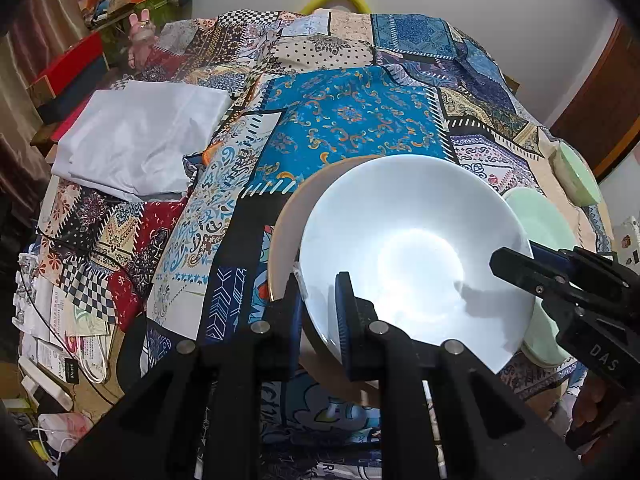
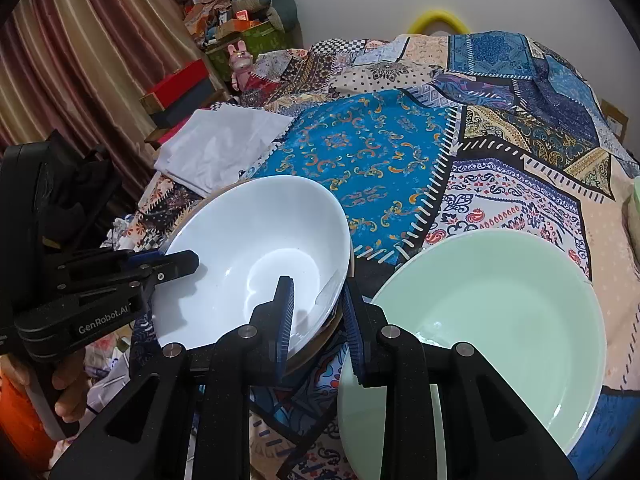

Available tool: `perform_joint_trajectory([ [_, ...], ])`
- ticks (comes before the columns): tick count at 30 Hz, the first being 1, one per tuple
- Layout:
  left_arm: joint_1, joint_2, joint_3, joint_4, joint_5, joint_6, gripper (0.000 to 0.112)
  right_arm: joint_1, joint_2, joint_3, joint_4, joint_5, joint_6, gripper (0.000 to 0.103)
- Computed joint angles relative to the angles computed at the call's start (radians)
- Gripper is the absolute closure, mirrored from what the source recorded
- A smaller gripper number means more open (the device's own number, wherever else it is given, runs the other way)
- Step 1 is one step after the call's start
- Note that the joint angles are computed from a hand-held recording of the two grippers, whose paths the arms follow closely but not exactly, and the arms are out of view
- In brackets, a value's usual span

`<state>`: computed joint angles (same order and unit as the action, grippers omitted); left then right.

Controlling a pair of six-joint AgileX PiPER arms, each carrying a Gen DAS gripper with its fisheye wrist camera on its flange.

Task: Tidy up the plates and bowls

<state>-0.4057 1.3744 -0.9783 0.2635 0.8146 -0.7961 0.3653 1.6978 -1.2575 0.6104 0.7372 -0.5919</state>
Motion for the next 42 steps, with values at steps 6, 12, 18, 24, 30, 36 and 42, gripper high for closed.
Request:
perform_joint_trajectory([
  [6, -0.008, 0.012, -0.025, 0.028, 0.026, -0.02, 0.097, -0.009, -0.002, 0.005, 0.025, -0.003, -0.019, 0.079],
  [12, -0.005, 0.013, -0.046, 0.026, 0.055, -0.016, 0.096, -0.017, -0.008, 0.019, 0.046, -0.001, -0.039, 0.079],
  [18, -0.027, 0.013, -0.106, 0.064, 0.121, -0.055, 0.058, -0.052, -0.059, 0.037, 0.072, 0.006, -0.078, 0.079],
  [24, -0.128, 0.034, -0.218, 0.184, 0.217, -0.115, 0.054, -0.129, -0.102, 0.038, 0.114, 0.045, -0.135, 0.078],
  [30, -0.219, 0.089, -0.374, 0.214, 0.265, -0.117, 0.046, -0.247, -0.145, 0.036, 0.154, 0.063, -0.191, 0.063],
  [36, -0.297, 0.206, -0.586, 0.217, 0.285, -0.101, 0.039, -0.411, -0.171, -0.006, 0.17, 0.096, -0.225, 0.05],
  [42, -0.356, 0.374, -0.844, 0.23, 0.313, -0.065, 0.027, -0.59, -0.156, -0.083, 0.182, 0.137, -0.262, 0.044],
])
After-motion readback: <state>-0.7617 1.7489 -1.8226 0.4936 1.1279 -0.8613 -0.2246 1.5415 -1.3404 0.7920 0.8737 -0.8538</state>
